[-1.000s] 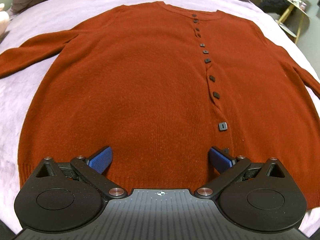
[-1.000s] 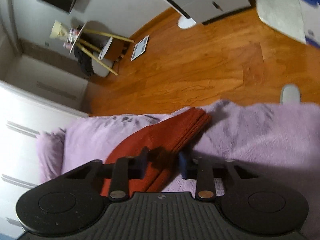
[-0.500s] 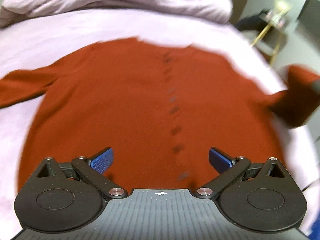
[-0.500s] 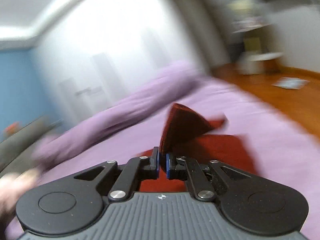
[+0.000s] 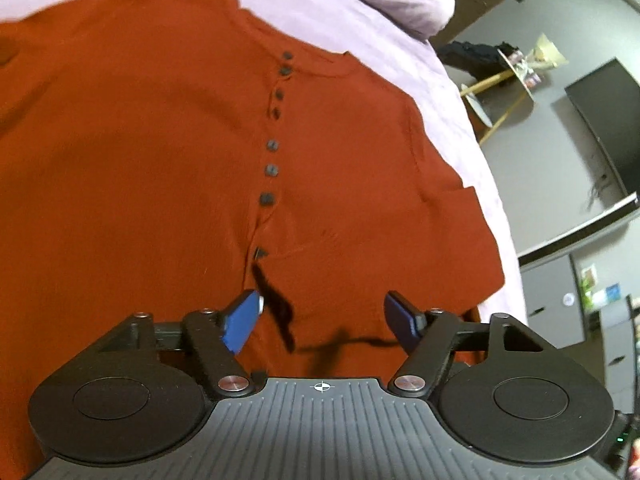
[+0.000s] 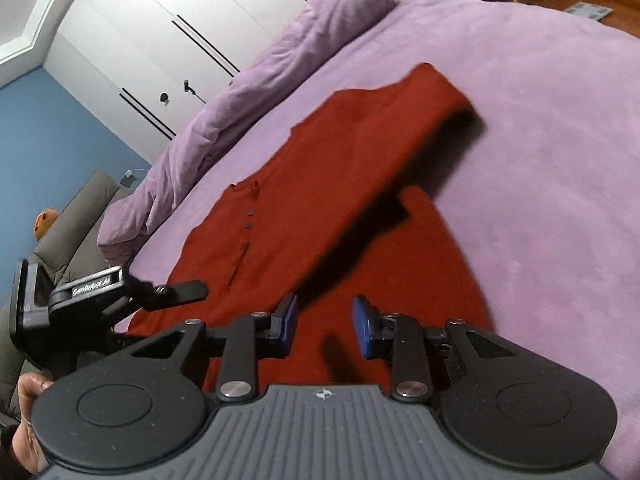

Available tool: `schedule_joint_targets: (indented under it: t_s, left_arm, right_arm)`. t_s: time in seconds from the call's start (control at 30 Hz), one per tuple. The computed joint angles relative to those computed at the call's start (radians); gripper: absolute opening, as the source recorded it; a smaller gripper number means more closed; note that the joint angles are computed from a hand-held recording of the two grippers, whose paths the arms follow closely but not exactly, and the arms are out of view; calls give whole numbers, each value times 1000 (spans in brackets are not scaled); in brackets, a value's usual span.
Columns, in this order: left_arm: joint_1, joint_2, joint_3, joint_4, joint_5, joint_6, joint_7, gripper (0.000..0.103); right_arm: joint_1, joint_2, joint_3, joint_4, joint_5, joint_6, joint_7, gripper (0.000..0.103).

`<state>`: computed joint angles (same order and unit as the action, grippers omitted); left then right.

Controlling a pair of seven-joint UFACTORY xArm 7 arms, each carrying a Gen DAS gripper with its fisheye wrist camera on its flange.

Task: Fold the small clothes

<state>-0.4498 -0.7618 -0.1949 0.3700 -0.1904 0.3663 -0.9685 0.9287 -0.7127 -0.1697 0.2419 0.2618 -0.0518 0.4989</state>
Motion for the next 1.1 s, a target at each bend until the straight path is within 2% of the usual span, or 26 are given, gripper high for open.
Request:
schedule_joint_targets:
  t_s: [0.1, 0.2, 0.27, 0.33, 0.37, 0.4, 0.47, 0.53, 0.57, 0.63, 0.7, 0.8, 0.83, 0.9, 0.93, 0.97, 1.03, 1.1]
  left_arm:
    - [-49, -2, 33, -32, -53, -58, -8, 62]
    - [-77, 36, 76, -30, -87, -87, 10, 53]
    - [-71, 73, 76, -18, -91, -101, 14, 44]
    - [-58, 104, 71, 4, -90, -90, 12, 15]
    - [-64, 121, 82, 16, -93, -88, 27, 12]
    - [-65, 133, 86, 29, -91, -82, 42, 12]
    - [-14, 133, 51, 64, -40, -40, 56, 11]
    - [63, 111, 0, 102, 44, -11, 68, 10]
    - [128, 92, -44, 132, 113, 25, 65, 10]
    - [275, 38, -143, 190, 284, 100, 57, 10]
    - [418, -8, -243, 251, 466, 202, 51, 10]
    - [521, -32, -302, 279, 639, 298, 61, 10]
    - [540, -34, -303, 275, 677, 316, 60, 10]
    - [523, -27, -247, 246, 681, 300, 62, 10]
    - [504, -23, -207, 226, 663, 280, 62, 10]
    - [498, -19, -185, 211, 652, 266, 56, 10]
    - [503, -18, -165, 183, 653, 250, 48, 10]
    - [504, -26, -143, 154, 650, 222, 44, 10]
  right_arm:
    - [37, 2, -44, -21, 6, -42, -1, 29]
    - [29, 23, -19, -23, -8, -62, 32, 29]
    - [26, 22, -19, -31, -24, -69, 42, 30]
    - [23, 13, -25, -40, -39, -69, 49, 29]
    - [23, 13, -28, -41, -45, -69, 53, 29]
    - [21, 16, -30, -37, -50, -64, 58, 29]
    - [17, 17, -33, -32, -57, -54, 62, 29]
    - [-9, 24, -9, -21, -63, -33, 64, 29]
    - [-37, 31, 17, -14, -66, -21, 66, 29]
    - [-150, 38, 120, 9, -86, 36, 76, 29]
    - [-312, 29, 267, 32, -117, 109, 114, 29]
    - [-459, 33, 385, 88, -166, 188, 164, 29]
    - [-477, 45, 394, 109, -176, 192, 171, 29]
    - [-508, 92, 408, 153, -191, 158, 185, 35]
    - [-520, 140, 411, 197, -204, 148, 180, 42]
    - [-536, 181, 419, 240, -218, 148, 176, 54]
    - [-552, 306, 426, 347, -255, 127, 142, 66]
    - [-625, 423, 482, 465, -323, 158, 147, 66]
